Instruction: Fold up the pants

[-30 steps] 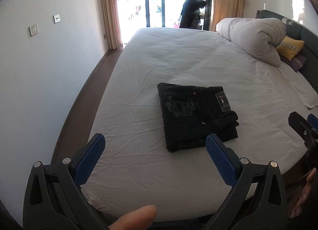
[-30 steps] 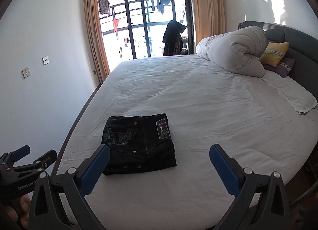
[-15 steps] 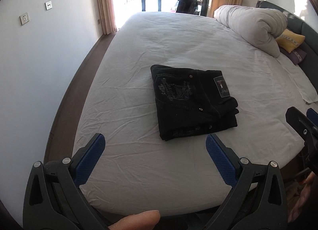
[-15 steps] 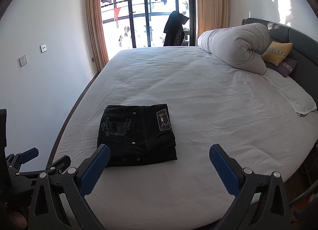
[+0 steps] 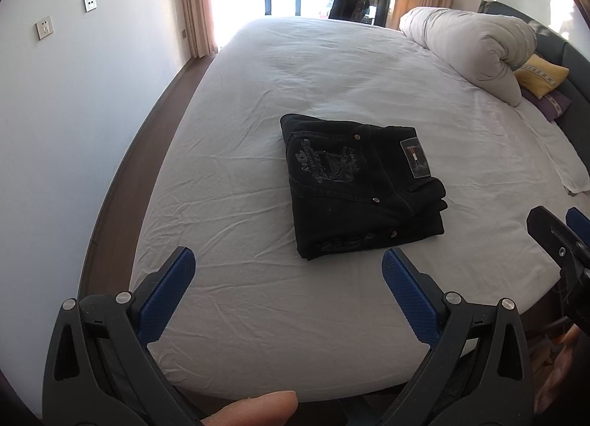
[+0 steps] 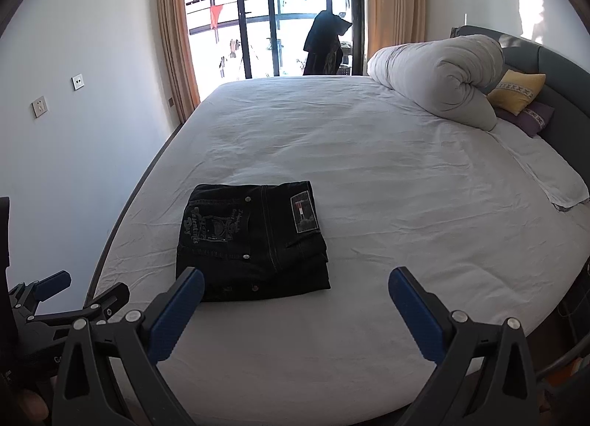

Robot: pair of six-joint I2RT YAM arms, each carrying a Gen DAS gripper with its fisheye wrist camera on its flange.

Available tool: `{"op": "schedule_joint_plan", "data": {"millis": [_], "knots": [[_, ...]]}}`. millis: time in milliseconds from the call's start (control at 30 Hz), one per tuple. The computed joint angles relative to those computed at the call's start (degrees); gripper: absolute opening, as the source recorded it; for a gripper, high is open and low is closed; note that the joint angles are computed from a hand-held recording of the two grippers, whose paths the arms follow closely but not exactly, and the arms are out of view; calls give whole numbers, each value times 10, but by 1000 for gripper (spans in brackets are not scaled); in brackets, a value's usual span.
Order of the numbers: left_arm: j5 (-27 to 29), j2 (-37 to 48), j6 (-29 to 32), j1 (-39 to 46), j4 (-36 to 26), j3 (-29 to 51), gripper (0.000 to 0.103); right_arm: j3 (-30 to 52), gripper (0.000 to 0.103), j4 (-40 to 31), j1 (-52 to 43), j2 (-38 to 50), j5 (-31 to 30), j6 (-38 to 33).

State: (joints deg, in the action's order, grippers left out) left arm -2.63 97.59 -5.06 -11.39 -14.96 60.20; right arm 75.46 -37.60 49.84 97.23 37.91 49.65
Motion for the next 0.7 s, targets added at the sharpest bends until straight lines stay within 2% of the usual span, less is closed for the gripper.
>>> {"op": "schedule_joint_plan", "data": {"millis": [700], "knots": [[2,2,1,3,-1,1,103,-8,103,2,-1,2,-9,4]]}}
